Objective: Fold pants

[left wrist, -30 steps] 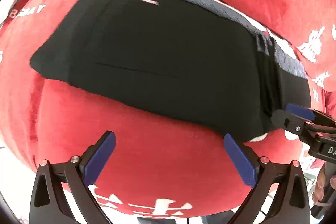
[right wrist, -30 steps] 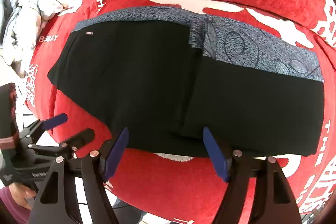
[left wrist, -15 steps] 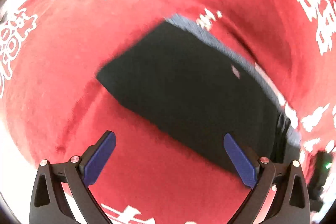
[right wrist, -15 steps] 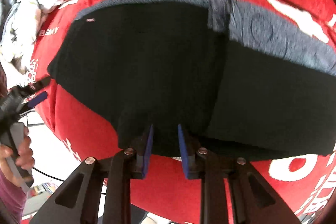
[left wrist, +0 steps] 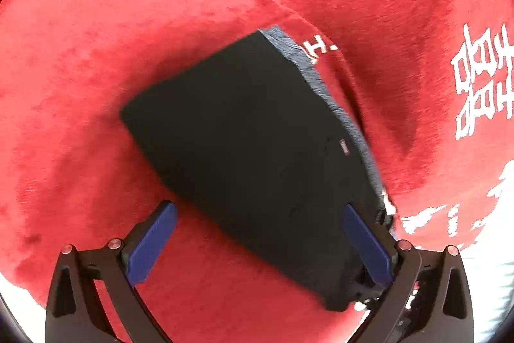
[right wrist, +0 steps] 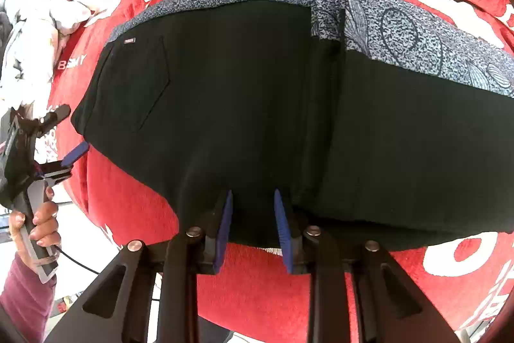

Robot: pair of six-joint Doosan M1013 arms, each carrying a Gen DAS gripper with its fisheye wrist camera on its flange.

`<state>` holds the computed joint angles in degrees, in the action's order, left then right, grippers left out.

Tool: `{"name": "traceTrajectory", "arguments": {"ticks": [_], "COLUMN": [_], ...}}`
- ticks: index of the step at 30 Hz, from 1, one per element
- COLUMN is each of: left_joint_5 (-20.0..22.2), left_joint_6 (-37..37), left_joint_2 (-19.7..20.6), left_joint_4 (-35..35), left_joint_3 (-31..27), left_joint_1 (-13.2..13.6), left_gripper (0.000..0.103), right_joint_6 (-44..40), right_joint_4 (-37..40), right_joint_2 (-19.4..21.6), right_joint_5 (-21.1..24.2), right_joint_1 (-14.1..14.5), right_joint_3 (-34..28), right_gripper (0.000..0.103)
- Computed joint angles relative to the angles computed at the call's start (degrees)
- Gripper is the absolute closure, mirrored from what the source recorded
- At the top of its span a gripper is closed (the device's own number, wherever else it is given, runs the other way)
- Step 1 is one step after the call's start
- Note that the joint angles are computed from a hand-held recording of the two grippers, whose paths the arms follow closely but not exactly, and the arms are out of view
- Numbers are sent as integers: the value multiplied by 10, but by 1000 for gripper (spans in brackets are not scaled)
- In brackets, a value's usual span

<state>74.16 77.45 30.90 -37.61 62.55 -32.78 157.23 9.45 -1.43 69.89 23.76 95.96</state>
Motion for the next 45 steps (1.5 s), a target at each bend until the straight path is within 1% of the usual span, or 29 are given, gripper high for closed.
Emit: {"name": "traceTrajectory", "arguments": {"ticks": [2, 3, 7, 9, 11, 15, 17, 20, 22, 23, 24, 25, 27, 28, 29, 30, 31, 33, 35, 36, 37, 38, 41, 43, 44, 45], "left_joint_5": [-17, -18, -42, -39, -25, -50, -43, -7, 5, 10, 13, 16, 7, -2, -22, -45, -66, -117, -139, -143, -152, -158, -166, -176, -181, -184], "left_joint_6": [10, 9, 10, 4, -3, 36, 47, 12, 0, 2, 8, 20, 56, 78, 103, 124, 142, 181, 211, 216, 224, 232, 236, 235, 233, 231], "left_joint_2": [3, 7, 8, 11, 15, 9, 15, 36, 41, 42, 42, 42, 36, 31, 22, 13, 3, -17, -29, -30, -33, -37, -38, -42, -43, -44], "left_joint_4": [-9, -11, -33, -22, 2, -23, -11, 35, 96, 129, 152, 170, 214, 256, 298, 337, 366, 437, 464, 469, 474, 475, 484, 496, 504, 509], "left_joint_3": [1, -4, 3, -4, -22, -26, -38, -62, -77, -85, -87, -91, -92, -93, -84, -72, -58, -23, -2, 1, 8, 14, 18, 28, 31, 34], "left_joint_1": [-2, -3, 2, -1, -7, -11, -15, -23, -32, -38, -42, -46, -59, -72, -85, -97, -105, -128, -135, -138, -138, -137, -138, -141, -143, -145], "left_gripper": [0, 0, 0, 0, 0, 0, 0, 2, 29, 35, 49, 54, 59, 61, 61, 62, 62, 62, 62, 62, 62, 62, 62, 62, 62, 62], "right_joint_6": [1, 2, 9, 16, 21, 24, 27, 31, 30, 30, 31, 29, 15, 5, -13, -30, -47, -96, -144, -176, -214, -237, -285, -325, -344, -352], "right_joint_4": [-2, -3, -9, -14, -18, -21, -24, -29, -27, -24, -24, -28, -37, -40, -39, -31, -21, 8, 45, 74, 110, 136, 203, 233, 234, 234], "right_joint_2": [1, 1, 1, 1, 2, 5, 5, 6, 7, 8, 9, 9, 10, 12, 16, 19, 23, 36, 50, 62, 77, 94, 138, 175, 200, 217], "right_joint_5": [1, 1, -2, -2, -1, 4, 3, 4, 9, 15, 20, 23, 21, 22, 21, 19, 15, 2, -13, -21, -22, -19, 3, 30, 57, 79], "right_joint_1": [1, 2, 5, 7, 9, 10, 11, 13, 12, 11, 10, 9, 5, 1, -6, -14, -23, -45, -63, -74, -86, -91, -101, -102, -99, -97], "right_joint_3": [-1, -1, -1, -1, -2, -6, -6, -7, -10, -14, -18, -25, -38, -45, -56, -64, -72, -94, -113, -126, -141, -158, -201, -240, -274, -296], "right_gripper": [73, 73, 72, 72, 72, 71, 71, 70, 70, 69, 69, 69, 69, 63, 56, 39, 32, 32, 32, 32, 32, 32, 32, 32, 32, 31]}}
